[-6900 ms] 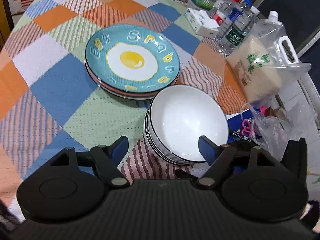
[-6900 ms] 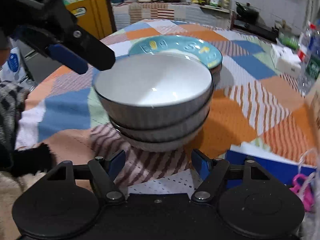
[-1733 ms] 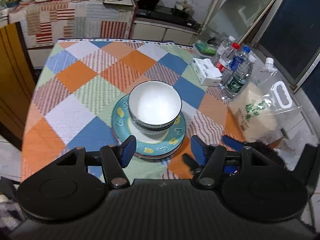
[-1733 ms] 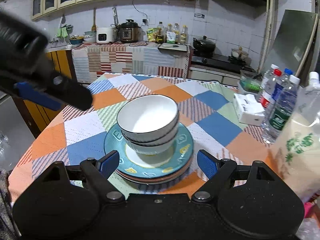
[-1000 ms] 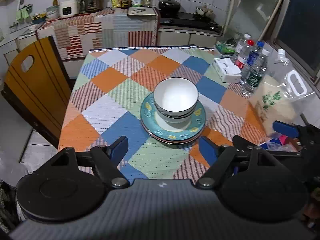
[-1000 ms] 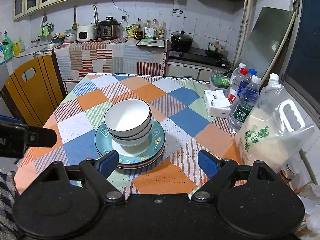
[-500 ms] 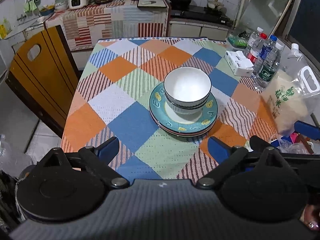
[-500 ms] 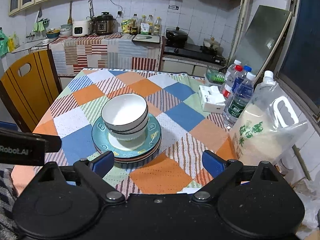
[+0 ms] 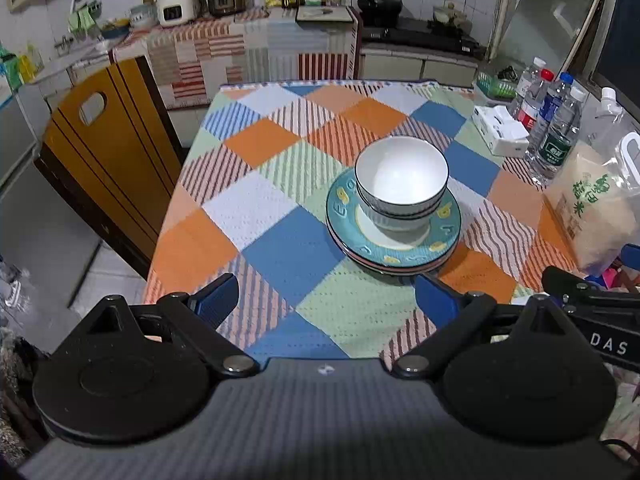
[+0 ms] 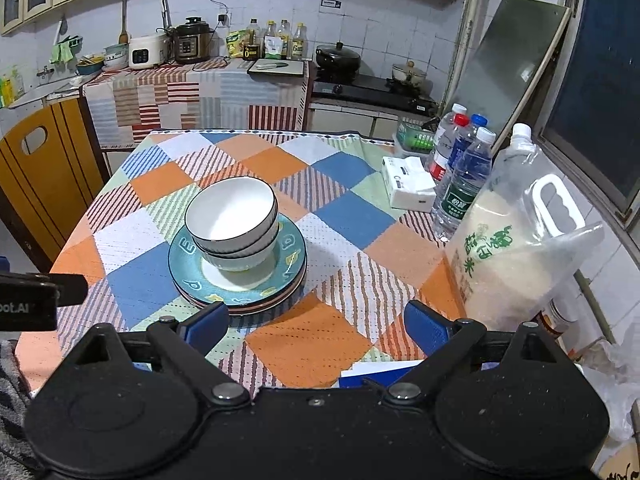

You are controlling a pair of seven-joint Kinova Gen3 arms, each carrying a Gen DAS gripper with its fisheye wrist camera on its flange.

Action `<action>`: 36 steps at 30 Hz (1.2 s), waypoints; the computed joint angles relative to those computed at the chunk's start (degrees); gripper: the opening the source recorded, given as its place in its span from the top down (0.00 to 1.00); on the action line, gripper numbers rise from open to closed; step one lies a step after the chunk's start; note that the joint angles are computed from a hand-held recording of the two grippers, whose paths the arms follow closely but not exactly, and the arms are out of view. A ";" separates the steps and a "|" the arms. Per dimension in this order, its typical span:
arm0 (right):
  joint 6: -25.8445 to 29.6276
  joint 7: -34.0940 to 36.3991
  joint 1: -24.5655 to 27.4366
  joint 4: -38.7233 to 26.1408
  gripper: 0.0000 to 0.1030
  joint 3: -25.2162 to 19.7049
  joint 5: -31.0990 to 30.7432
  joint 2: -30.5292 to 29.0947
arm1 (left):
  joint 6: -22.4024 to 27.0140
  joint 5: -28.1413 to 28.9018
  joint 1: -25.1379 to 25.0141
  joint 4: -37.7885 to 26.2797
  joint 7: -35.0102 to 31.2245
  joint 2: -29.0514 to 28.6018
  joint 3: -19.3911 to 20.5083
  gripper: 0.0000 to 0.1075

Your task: Organize plates and bowls

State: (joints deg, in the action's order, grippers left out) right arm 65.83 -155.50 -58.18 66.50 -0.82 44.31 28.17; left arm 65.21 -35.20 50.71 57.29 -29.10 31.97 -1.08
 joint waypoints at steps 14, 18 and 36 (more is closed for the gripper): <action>1.20 1.39 -0.36 -1.27 0.06 0.15 -0.23 1.03 | -1.08 -2.94 0.80 1.50 2.40 -0.30 -0.40 0.07; 1.33 1.72 -0.35 -1.63 0.06 0.29 -0.52 1.27 | -1.33 -2.20 0.34 1.67 1.94 -0.46 -0.04 0.04; 1.59 2.46 -0.25 -1.90 0.06 0.53 -1.26 1.69 | -1.70 -3.57 0.58 2.92 3.64 -1.00 -0.36 0.04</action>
